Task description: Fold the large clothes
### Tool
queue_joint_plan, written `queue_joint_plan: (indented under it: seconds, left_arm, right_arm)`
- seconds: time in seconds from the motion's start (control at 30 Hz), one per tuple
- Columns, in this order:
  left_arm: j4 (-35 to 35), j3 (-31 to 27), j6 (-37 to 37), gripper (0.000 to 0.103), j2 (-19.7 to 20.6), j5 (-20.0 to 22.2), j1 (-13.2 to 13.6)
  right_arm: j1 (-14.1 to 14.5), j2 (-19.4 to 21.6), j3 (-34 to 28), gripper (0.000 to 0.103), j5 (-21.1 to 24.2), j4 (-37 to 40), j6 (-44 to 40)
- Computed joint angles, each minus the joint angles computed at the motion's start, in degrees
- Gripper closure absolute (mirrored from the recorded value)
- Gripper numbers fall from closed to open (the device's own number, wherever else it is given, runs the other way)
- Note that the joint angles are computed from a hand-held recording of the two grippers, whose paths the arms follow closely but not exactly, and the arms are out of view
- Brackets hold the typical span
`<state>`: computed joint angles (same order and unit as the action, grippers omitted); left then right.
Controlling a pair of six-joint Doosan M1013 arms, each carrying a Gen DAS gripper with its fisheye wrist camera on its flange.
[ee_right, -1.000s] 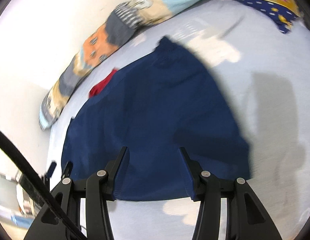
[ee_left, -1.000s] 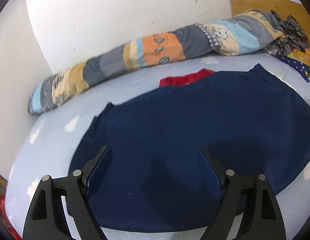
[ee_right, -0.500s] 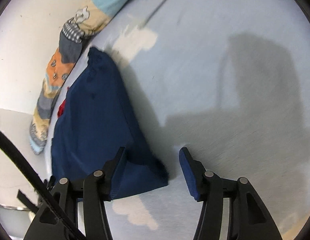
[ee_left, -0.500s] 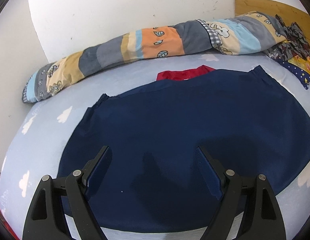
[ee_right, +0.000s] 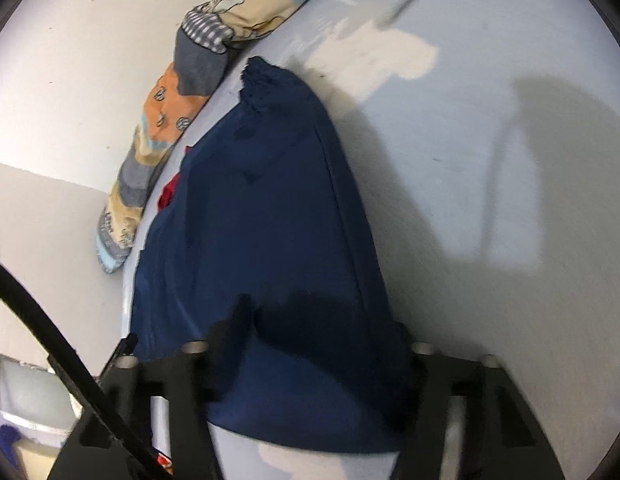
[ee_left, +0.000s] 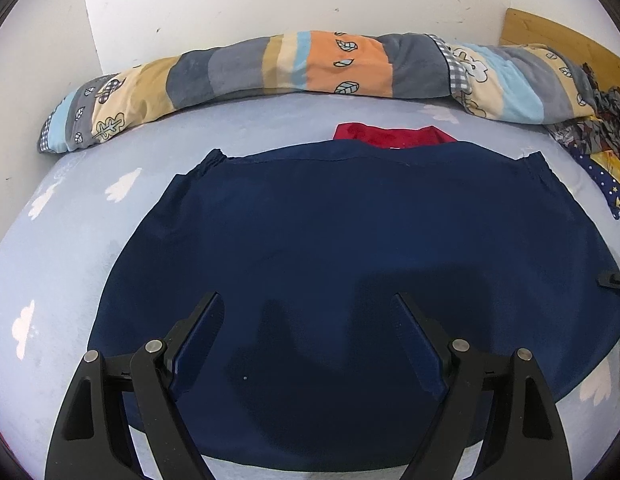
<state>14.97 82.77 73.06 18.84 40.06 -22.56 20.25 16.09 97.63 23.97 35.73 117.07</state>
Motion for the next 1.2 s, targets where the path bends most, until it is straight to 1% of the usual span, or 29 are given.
queue_joint_plan:
  seconds: [0.03, 0.07, 0.1, 0.13, 0.17, 0.2, 0.23, 0.27, 0.3, 0.37, 0.43, 0.5, 0.53, 0.6, 0.67, 0.7, 0.73, 0.8, 0.87, 0.9, 0.93, 0.97, 1.0, 1.03, 1.07, 1.1, 1.13, 1.17, 1.2]
  left_arm:
    - [-0.24, -0.09, 0.19, 0.019, 0.09, 0.01, 0.01]
    - [-0.36, -0.21, 0.22, 0.019, 0.21, 0.11, 0.02]
    - [-0.35, -0.39, 0.12, 0.019, 0.38, 0.32, 0.01]
    - [-0.26, -0.57, -0.11, 0.019, 0.53, 0.49, 0.02]
    - [-0.25, -0.85, -0.42, 0.019, 0.77, 0.76, 0.11]
    - [-0.34, -1.25, -0.70, 0.019, 1.06, 1.22, 0.22]
    - [-0.35, -1.58, -1.08, 0.019, 1.28, 1.54, 0.34]
    - [-0.22, -1.93, -1.88, 0.019, 1.55, 1.88, 0.51]
    - [0.05, -2.43, -2.99, 0.019, 1.97, 2.49, 0.70]
    - [-0.61, -3.54, -4.23, 0.019, 2.87, 3.83, 1.14]
    - [-1.13, -4.64, -5.30, 0.019, 3.98, 4.94, 1.54]
    - [-1.16, -5.72, -4.73, 0.027, 5.28, 6.89, 1.57]
    - [-0.68, -6.41, -4.25, 0.029, 6.15, 8.57, 1.45]
    - [2.23, -6.21, -5.84, 0.029, 6.44, 8.39, 0.85]
    - [4.20, -6.58, -6.13, 0.029, 6.69, 9.45, 0.33]
    - [3.96, -6.62, -6.18, 0.029, 6.71, 9.58, 0.38]
    - [3.35, -6.52, -6.21, 0.029, 6.62, 9.44, 0.53]
    - [4.01, -6.84, -7.96, 0.029, 6.44, 10.55, 0.52]
    - [4.76, -6.20, -9.21, 0.029, 5.59, 8.56, 0.53]
    - [6.48, -5.83, -10.49, 0.029, 5.13, 7.45, 0.30]
    - [6.61, -5.67, -10.38, 0.029, 4.92, 6.81, 0.25]
    - [4.88, -5.53, -8.75, 0.029, 4.85, 6.20, 0.33]
    - [3.47, -5.87, -7.08, 0.029, 5.21, 6.77, 0.26]
    - [3.23, -6.40, -4.63, 0.029, 6.14, 8.82, -0.30]
    - [5.99, -5.77, -4.53, 0.028, 6.28, 8.41, -1.02]
    - [10.61, -5.00, -6.82, 0.029, 6.06, 7.31, -1.88]
    - [13.52, -5.18, -7.49, 0.033, 6.09, 7.95, -2.68]
    - [13.42, -5.21, -7.52, 0.042, 5.76, 7.43, -2.95]
    - [12.65, -4.90, -8.09, 0.044, 5.15, 5.82, -2.97]
  right_arm:
    - [-0.35, 0.72, -0.49, 0.058, 0.33, 2.09, -2.95]
    - [-0.82, 1.35, -0.80, 0.066, 0.46, 5.86, -6.80]
    - [-1.19, 1.74, -0.95, 0.069, 0.61, 9.20, -9.99]
    - [-1.41, 2.55, -2.00, 0.072, 1.31, 10.27, -12.19]
    - [-1.45, 2.98, -2.78, 0.075, 2.02, 8.90, -11.69]
    - [-1.37, 3.50, -3.81, 0.081, 2.82, 7.92, -11.97]
    - [-1.08, 3.84, -4.88, 0.083, 3.45, 4.90, -10.21]
    - [-0.64, 3.99, -6.06, 0.086, 4.38, 0.11, -6.20]
    - [-0.36, 3.95, -6.65, 0.089, 4.69, -2.17, -3.92]
    - [0.46, 3.23, -7.45, 0.091, 4.04, -6.79, 0.71]
    - [1.13, 2.60, -8.17, 0.091, 3.30, -9.27, 3.34]
    - [1.97, 1.95, -9.03, 0.092, 2.03, -10.91, 4.98]
    - [2.28, 1.73, -9.26, 0.092, 1.58, -11.29, 5.55]
    - [2.99, 1.28, -9.72, 0.092, 0.26, -11.98, 5.91]
    - [3.47, 1.04, -10.06, 0.092, -0.68, -10.97, 5.15]
    - [3.77, 0.94, -10.25, 0.092, -1.62, -9.01, 3.22]
    - [3.94, 0.85, -10.41, 0.092, -1.74, -9.00, 3.30]
    - [4.29, 0.76, -10.68, 0.092, -2.66, -6.06, 1.12]
    - [5.13, 1.23, -12.13, 0.092, -2.71, -8.23, 3.96]
    - [5.35, 1.54, -12.69, 0.092, -2.73, -8.54, 4.41]
    - [5.73, 1.76, -13.17, 0.092, -3.14, -8.81, 5.01]
    - [5.94, 1.85, -13.47, 0.092, -3.01, -9.85, 6.45]
    - [6.10, 1.80, -13.54, 0.092, -2.90, -10.61, 7.60]
    - [6.32, 1.88, -13.69, 0.092, -3.21, -10.92, 8.40]
    - [6.42, 1.87, -13.70, 0.092, -3.53, -10.79, 8.56]
    - [6.56, 1.96, -13.92, 0.092, -3.41, -11.46, 9.26]
    - [6.62, 1.91, -13.88, 0.092, -3.53, -11.82, 9.76]
    - [6.71, 2.00, -13.90, 0.092, -4.03, -10.78, 9.16]
    - [6.81, 1.93, -13.88, 0.092, -4.20, -10.78, 9.24]
